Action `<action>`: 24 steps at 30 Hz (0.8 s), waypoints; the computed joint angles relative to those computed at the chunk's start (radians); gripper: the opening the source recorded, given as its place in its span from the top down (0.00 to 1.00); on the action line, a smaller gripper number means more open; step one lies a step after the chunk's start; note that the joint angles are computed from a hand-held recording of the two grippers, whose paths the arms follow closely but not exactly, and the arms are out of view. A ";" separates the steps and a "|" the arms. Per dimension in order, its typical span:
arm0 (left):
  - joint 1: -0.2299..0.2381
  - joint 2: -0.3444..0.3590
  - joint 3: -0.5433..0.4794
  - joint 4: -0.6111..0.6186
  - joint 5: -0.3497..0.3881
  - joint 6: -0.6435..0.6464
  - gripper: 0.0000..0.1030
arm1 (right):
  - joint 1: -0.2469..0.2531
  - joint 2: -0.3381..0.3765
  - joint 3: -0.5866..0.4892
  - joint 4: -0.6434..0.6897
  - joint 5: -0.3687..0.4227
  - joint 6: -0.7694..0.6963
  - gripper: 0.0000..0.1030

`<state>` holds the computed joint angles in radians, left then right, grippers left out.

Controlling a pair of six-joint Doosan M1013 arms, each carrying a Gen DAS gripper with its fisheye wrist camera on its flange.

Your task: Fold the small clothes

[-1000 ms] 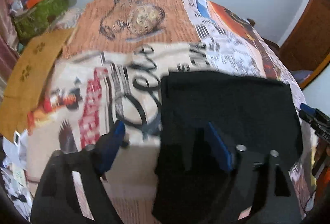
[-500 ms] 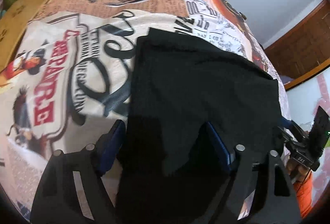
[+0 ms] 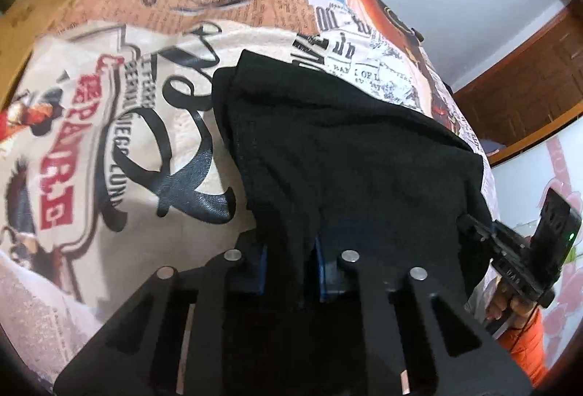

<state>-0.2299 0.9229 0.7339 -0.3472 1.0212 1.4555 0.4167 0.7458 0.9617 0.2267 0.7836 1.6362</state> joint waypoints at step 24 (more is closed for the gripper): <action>0.073 -0.282 0.360 0.199 -0.306 -0.041 0.84 | 0.099 0.049 -0.190 0.064 -0.030 -0.080 0.91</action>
